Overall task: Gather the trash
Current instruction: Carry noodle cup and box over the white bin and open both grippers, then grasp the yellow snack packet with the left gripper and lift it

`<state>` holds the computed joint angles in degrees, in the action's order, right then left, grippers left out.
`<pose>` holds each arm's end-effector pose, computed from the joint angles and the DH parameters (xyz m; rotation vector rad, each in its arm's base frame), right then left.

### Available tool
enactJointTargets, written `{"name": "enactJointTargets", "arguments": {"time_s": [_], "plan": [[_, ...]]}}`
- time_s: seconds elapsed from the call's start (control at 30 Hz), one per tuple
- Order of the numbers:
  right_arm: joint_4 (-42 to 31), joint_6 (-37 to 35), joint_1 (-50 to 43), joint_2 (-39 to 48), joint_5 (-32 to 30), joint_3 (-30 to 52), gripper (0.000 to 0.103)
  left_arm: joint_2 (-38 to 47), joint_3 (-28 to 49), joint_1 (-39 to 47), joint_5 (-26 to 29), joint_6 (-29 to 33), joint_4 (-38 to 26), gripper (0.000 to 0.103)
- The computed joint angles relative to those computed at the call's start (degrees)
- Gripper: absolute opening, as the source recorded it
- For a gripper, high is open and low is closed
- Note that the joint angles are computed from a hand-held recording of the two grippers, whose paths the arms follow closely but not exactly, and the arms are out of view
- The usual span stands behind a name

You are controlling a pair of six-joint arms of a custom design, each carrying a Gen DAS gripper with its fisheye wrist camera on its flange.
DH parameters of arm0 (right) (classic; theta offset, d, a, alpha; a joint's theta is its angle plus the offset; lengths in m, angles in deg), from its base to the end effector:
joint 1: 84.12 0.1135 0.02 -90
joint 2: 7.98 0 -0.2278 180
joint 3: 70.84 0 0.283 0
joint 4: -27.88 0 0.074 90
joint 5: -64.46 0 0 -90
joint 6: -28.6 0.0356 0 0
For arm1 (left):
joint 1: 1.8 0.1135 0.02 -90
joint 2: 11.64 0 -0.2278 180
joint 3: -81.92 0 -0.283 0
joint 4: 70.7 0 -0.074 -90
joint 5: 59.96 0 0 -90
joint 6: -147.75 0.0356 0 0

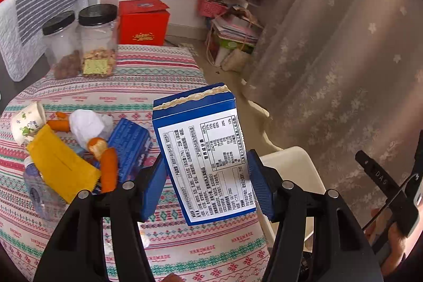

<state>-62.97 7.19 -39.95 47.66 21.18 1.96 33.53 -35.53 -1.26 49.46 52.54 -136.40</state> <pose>0.1540 0.1134 0.2906 0.6256 2.2179 -0.2756 0.2011 -0.0099 0.2792 0.0357 2.3979 -0.4463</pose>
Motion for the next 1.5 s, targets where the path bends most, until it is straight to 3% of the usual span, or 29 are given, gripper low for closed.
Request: {"name": "enactJointTargets", "arguments": {"time_s": [0.13,0.3,0.67,0.87,0.97,1.1,1.33,1.5], "plan": [[-1.01,-3.51,-4.12,-6.13,-0.53,-1.99,0.094,3.29,0.10,-12.09,-3.44,-8.24,3.96,0.059],[-0.88,-7.72,-9.43,-12.97,-3.20,-4.30,0.094,10.25,3.41,-24.59,-7.94,-14.20,8.30,0.059],[-0.96,-13.40,-16.77,-20.03,-5.11,-7.00,0.094,23.23,11.82,-35.93,-9.26,-18.35,10.86,0.060],[-0.84,-11.34,-14.32,-17.68,-4.71,-5.47,0.096,22.23,12.37,-34.40,-6.20,-18.91,9.54,0.074],[-2.63,-7.06,-8.56,-12.40,-0.39,-3.20,0.096,20.30,12.45,-31.69,-4.75,-18.45,7.81,0.077],[-5.19,-1.56,-1.65,-3.63,5.29,0.17,0.096,16.00,12.24,-29.33,-12.15,-14.19,5.06,0.078],[-0.82,-2.72,6.57,10.97,6.91,8.70,0.096,6.63,8.34,-20.18,-19.86,-5.61,2.65,0.087],[3.37,-5.27,9.64,20.35,6.48,15.53,0.096,5.30,6.66,-8.98,-18.25,-0.79,1.66,0.088]]}}
